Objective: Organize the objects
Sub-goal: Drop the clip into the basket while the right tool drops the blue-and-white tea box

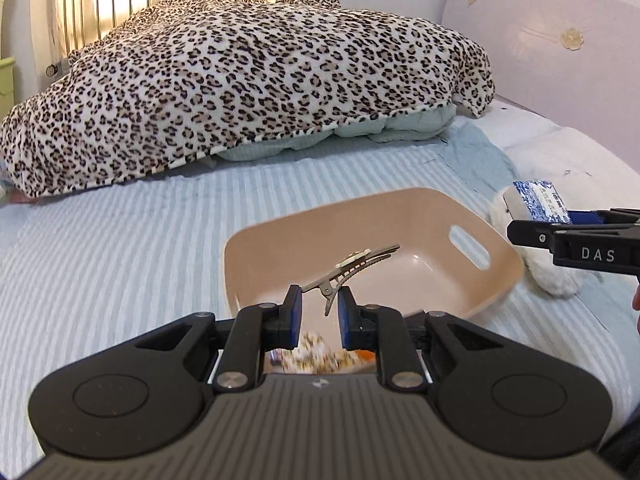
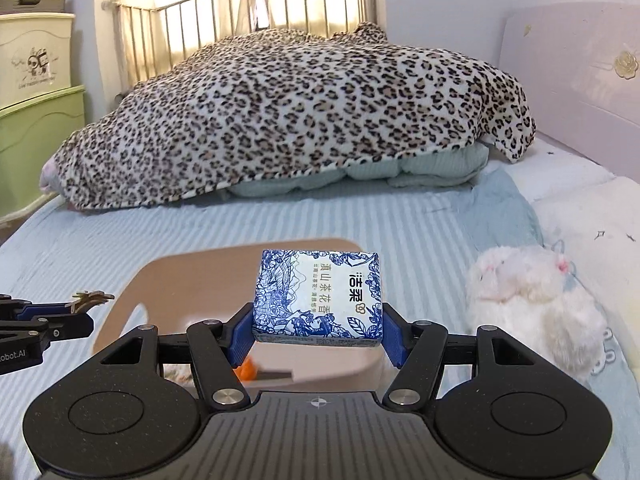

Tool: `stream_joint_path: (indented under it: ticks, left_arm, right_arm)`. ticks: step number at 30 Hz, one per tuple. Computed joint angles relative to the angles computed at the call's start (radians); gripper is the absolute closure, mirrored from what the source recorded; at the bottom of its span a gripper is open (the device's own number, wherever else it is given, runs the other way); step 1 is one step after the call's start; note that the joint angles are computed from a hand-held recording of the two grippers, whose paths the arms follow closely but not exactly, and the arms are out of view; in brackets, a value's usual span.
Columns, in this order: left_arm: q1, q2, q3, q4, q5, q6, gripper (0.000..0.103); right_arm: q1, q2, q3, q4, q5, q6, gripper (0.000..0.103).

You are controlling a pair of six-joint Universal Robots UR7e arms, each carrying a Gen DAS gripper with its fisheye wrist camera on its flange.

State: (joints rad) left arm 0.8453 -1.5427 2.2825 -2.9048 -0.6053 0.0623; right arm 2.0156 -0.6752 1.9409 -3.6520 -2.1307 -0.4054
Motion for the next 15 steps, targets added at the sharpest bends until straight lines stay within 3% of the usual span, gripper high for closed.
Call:
stream_joint_path:
  ticks: [4, 15]
  left_arm:
    - [0.050, 0.102, -0.065, -0.063, 0.002, 0.049, 0.083]
    - [0.155, 0.274, -0.176, -0.013, 0.022, -0.001, 0.083]
  right_arm:
    - [-0.025, 0.040, -0.074, 0.035, -0.009, -0.013, 0.043]
    - [-0.076, 0.132, -0.188, 0.169, -0.042, -0.021, 0.043]
